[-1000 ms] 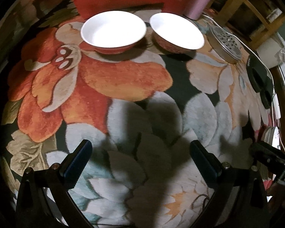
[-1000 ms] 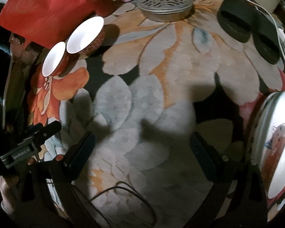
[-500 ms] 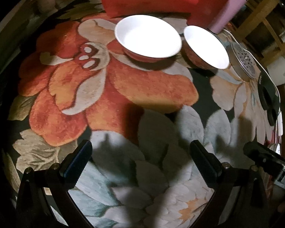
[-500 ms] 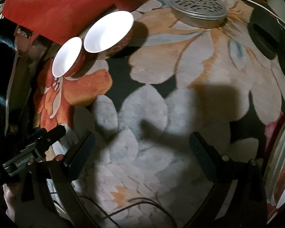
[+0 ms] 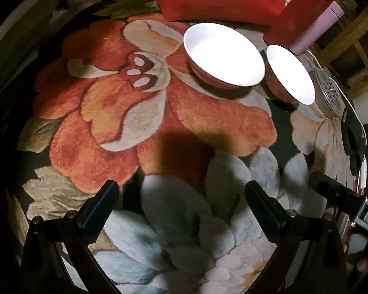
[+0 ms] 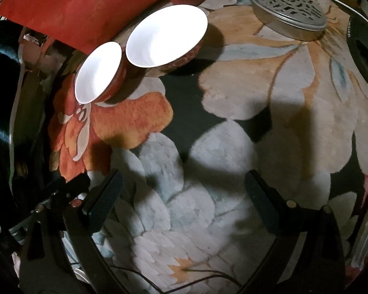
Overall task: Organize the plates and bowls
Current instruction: 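Reach the right gripper toward the next white bowl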
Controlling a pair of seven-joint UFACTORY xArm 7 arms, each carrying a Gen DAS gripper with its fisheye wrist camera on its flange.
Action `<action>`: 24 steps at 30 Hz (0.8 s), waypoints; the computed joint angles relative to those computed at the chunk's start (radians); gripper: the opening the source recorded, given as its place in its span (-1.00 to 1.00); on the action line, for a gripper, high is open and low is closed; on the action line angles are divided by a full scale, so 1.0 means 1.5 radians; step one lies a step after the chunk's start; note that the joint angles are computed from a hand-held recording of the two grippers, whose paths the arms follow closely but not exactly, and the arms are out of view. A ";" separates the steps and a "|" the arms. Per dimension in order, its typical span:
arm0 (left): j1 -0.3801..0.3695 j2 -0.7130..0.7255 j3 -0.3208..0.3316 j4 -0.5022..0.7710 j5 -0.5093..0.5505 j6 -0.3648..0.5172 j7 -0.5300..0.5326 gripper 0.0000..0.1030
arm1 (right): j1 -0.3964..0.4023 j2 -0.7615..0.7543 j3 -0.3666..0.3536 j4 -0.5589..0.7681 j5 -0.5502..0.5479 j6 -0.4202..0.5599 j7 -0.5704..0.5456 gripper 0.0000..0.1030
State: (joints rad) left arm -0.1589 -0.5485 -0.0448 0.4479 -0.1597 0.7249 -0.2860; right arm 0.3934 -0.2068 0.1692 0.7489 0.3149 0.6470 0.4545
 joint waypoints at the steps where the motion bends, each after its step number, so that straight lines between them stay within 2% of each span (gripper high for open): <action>1: 0.002 0.004 0.001 0.003 0.001 -0.002 0.000 0.99 | 0.001 0.005 -0.002 0.003 0.008 -0.002 -0.002 0.93; 5: 0.010 0.023 0.001 0.021 0.007 -0.009 -0.005 0.99 | -0.003 0.026 -0.008 0.015 0.032 -0.023 -0.007 0.93; 14: 0.013 0.049 -0.002 0.054 0.013 -0.022 -0.009 0.99 | -0.039 0.109 -0.023 0.070 0.082 -0.131 0.037 0.87; 16: 0.012 0.050 -0.003 0.054 0.013 -0.025 -0.011 0.99 | -0.048 0.140 -0.023 0.092 0.089 -0.135 0.054 0.72; 19: 0.011 0.048 -0.001 0.049 0.013 -0.023 -0.008 0.99 | -0.061 0.182 -0.017 0.125 0.117 -0.124 0.043 0.33; 22: 0.013 0.045 0.000 0.039 0.016 -0.022 -0.004 0.99 | -0.070 0.214 -0.006 0.148 0.129 -0.119 0.021 -0.18; 23: 0.014 0.044 0.000 0.036 0.017 -0.022 -0.004 0.99 | -0.074 0.222 -0.004 0.156 0.134 -0.112 0.015 -0.48; 24: 0.014 0.043 0.000 0.033 0.017 -0.021 -0.004 0.99 | -0.077 0.226 -0.001 0.157 0.143 -0.111 0.009 -0.56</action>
